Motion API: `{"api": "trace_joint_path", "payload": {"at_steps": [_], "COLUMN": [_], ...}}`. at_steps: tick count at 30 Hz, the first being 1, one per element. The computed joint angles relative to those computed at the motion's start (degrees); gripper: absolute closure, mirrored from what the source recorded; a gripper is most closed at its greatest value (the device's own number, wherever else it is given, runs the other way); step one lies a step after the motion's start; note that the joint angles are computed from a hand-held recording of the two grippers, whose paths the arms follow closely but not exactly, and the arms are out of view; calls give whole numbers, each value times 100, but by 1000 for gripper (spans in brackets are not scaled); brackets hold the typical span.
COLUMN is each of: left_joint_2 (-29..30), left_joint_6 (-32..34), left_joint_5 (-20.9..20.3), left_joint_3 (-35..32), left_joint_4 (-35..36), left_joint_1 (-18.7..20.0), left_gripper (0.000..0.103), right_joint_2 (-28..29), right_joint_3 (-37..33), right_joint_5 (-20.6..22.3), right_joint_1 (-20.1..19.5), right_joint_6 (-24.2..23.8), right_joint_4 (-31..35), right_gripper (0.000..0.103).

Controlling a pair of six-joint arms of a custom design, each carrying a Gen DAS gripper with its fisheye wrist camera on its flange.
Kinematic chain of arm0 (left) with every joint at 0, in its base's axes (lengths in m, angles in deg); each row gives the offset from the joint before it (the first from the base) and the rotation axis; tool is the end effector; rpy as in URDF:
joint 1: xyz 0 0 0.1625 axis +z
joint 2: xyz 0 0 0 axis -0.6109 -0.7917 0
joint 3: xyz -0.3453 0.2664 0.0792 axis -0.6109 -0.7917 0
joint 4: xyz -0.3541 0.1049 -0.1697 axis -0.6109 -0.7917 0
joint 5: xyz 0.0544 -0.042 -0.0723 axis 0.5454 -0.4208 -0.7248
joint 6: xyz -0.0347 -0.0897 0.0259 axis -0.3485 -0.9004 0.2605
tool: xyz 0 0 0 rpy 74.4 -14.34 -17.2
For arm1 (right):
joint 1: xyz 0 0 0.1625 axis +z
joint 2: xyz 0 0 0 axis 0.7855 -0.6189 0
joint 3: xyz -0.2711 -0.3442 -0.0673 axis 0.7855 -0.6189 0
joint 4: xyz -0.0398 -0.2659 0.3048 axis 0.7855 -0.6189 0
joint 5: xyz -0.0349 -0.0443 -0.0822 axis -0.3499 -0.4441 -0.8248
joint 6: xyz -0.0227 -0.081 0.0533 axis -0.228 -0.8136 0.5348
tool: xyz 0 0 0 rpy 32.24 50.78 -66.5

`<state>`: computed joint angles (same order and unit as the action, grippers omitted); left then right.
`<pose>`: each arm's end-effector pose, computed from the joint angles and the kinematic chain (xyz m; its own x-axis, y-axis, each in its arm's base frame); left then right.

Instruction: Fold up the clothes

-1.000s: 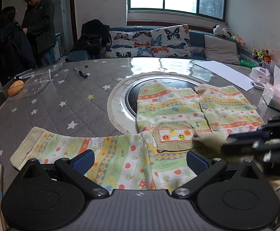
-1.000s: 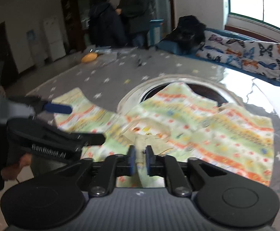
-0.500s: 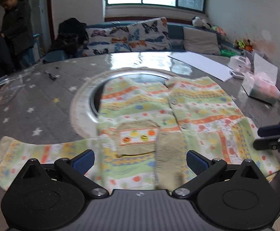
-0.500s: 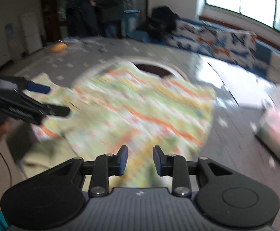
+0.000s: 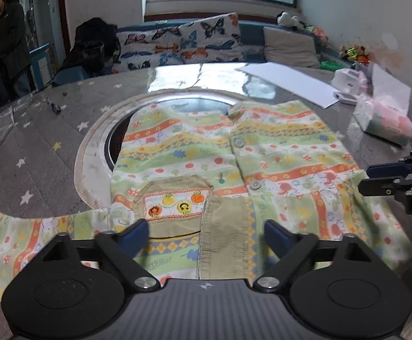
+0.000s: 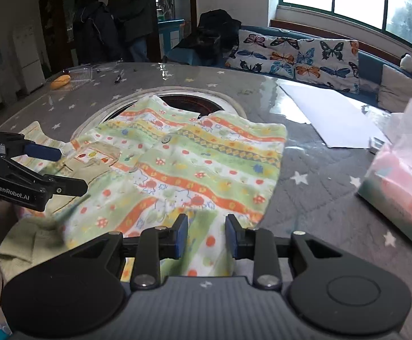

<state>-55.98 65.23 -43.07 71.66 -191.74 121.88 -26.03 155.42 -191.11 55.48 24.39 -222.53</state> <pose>0.1138 -0.6134 0.3126 -0.6806 0.3112 -0.6633 0.6414 0.6906 -0.3341 0.2701 -0.5885 -0.0871 -0.6821 -0.3428 0.6459 -0.6567 0.6758 -0.3348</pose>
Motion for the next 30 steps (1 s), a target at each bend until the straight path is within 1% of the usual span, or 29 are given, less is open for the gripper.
{"api": "trace_joint_path", "payload": {"at_steps": [1,2,4,5,6,7,8,10,12,16,17,19,21,22,23,25,28,30], "left_joint_2": [21,34,13,-8,-38,-71,-102,-159,-210,-209,-233,-298,-358,-393,-428,-479,-491,-485], "left_joint_6": [-51,-118,-134,-83,-67,-92,-115,-125,-154,-179,-234,-254,-176,-175,-173,-180,-166,-140], "left_joint_5": [26,25,-91,-148,-216,-257,-291,-268,-330,-156,-154,-73,42,79,115,217,479,628], "left_joint_3": [-33,-75,-85,-73,-59,-56,-50,-12,-15,-22,-22,36,107,115,122,104,36,-39], "left_joint_4": [67,161,223,240,297,367,423,342,356,359,379,253,18,-37,-92,-167,-399,-563], "left_joint_1": [13,33,83,95,99,93,84,46,64,128,153,169,172,191,209,252,331,406], "left_gripper": [31,36,40,48,53,64,77,91,91,91,86,86,74,62,57,54,52,52], "right_joint_2": [62,109,148,137,116,90,77,72,83,200,202,188,178,200,222,291,389,368], "right_joint_3": [-88,-141,-159,-145,-116,-74,-50,-26,-14,-66,-86,-87,-84,-99,-117,-194,-264,-276], "right_joint_5": [-56,-65,-4,3,28,42,36,21,6,-45,-89,-39,43,82,137,151,144,177], "right_joint_1": [-31,-62,-100,-90,-76,-49,-25,3,14,-43,-16,35,87,111,123,130,144,157], "right_joint_6": [14,16,2,14,33,35,13,-37,-86,-152,-110,-90,-130,-210,-262,-285,-338,-221], "right_joint_4": [74,100,58,39,1,-51,-79,-78,-81,-108,-91,-51,6,58,134,347,297,346], "right_gripper": [74,74,74,74,74,74,74,70,66,66,66,66,65,65,65,65,64,64]}}
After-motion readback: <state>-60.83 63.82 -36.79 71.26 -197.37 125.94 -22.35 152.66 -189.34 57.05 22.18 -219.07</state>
